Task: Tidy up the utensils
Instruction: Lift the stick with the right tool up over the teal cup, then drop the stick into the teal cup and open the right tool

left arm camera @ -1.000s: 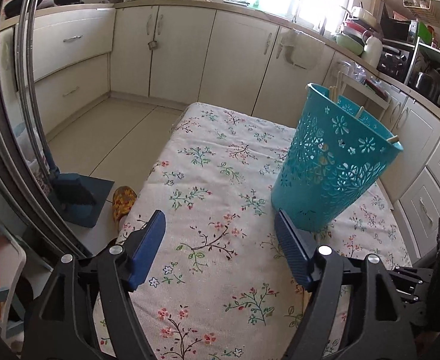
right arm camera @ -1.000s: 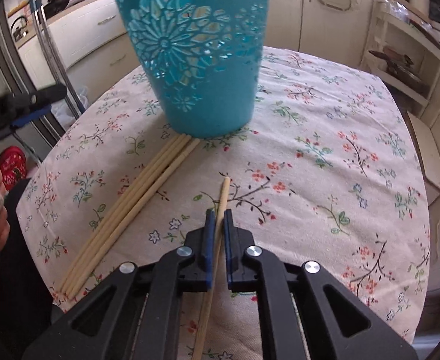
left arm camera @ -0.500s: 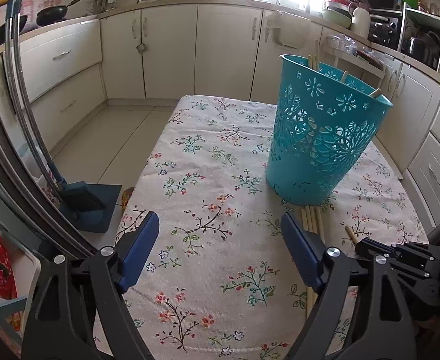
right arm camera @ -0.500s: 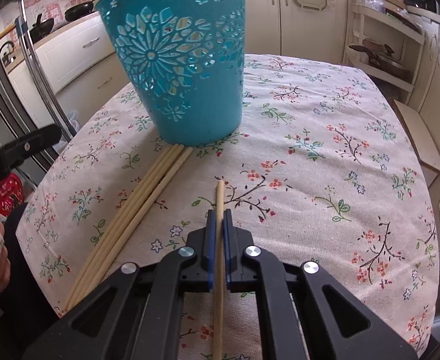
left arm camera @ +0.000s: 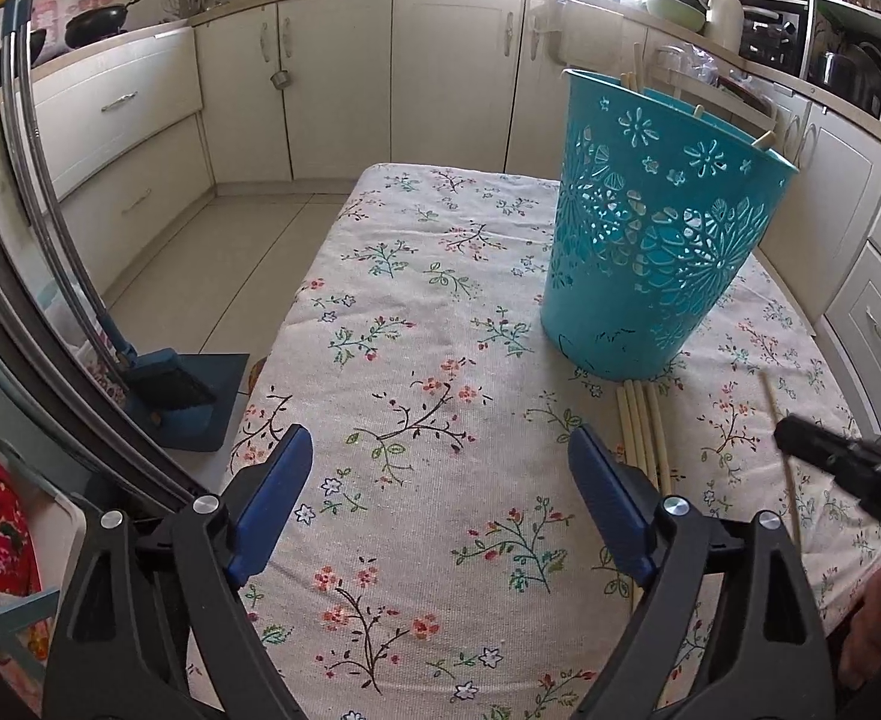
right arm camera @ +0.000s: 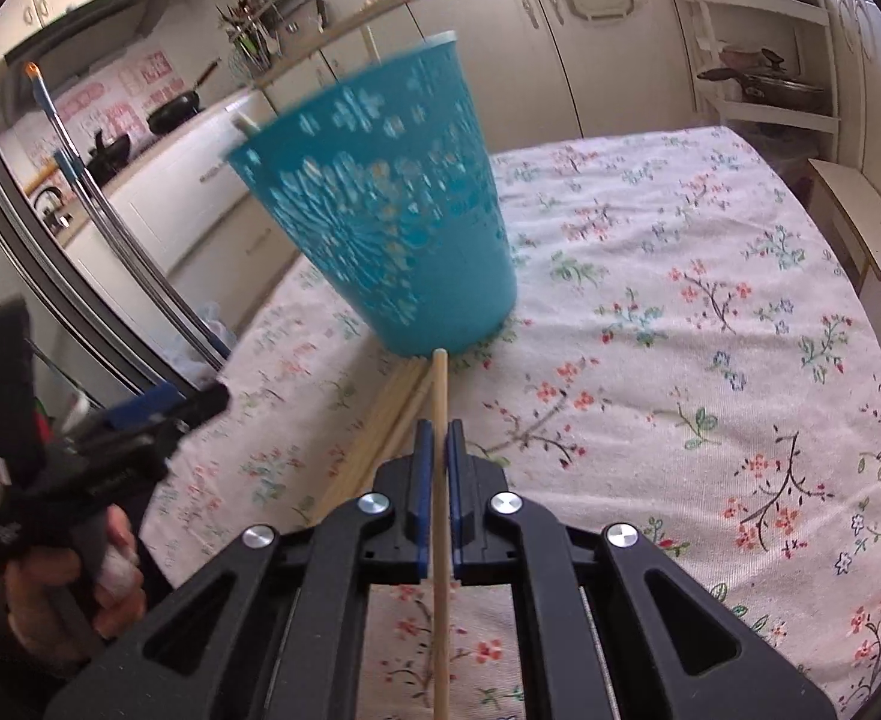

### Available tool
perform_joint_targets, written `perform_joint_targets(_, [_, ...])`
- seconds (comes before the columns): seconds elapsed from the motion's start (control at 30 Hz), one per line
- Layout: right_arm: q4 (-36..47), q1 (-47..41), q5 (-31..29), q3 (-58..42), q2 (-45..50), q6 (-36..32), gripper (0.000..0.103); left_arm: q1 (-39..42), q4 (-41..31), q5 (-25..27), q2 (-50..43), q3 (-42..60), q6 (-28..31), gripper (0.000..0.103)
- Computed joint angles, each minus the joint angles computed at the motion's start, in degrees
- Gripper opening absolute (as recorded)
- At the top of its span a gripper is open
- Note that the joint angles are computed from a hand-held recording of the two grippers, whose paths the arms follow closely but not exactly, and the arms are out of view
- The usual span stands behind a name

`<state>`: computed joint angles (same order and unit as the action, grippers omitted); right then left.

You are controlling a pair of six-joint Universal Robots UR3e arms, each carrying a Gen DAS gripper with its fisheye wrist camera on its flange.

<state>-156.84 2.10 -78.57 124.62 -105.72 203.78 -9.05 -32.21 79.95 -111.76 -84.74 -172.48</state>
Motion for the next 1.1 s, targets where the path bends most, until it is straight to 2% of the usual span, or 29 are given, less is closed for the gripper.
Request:
perform_joint_targets(0.27, [-0.1,-3.0,4.4,-4.5,-3.3,0.7,0.006,0.2,-0.9,-0.1,0.2,-0.2,0.1,0.084])
perform_joint_targets(0.47, [-2.5,-3.6,5.3,-14.6,1.6,1.4,0.006,0.3,-1.4,-0.3,0.3,-0.6,0.0,0.084])
perform_joint_targets(0.67, [-6.3,-1.1,-1.4,-31.6,12.6,2.2,0.006,0.5,-1.5,-0.7,0.3,-0.8,-0.3,0.085])
perform_joint_targets(0.8, [-9.5,2.4,-11.8,-43.9,22.7,0.6,0.006,0.8,-1.7,-1.1,0.1,-0.9,-0.6,0.085])
perform_joint_targets(0.97, [-13.3,5.1,-23.5,-48.4,31.1,-0.5,0.006,1.4,-2.1,-1.5,0.0,-1.0,-0.9,0.085])
perform_joint_targets(1.1, [-13.1,4.9,-25.0,-45.9,32.9,-0.7,0.006,1.8,-2.2,-1.7,-0.1,-1.3,-1.1,0.085])
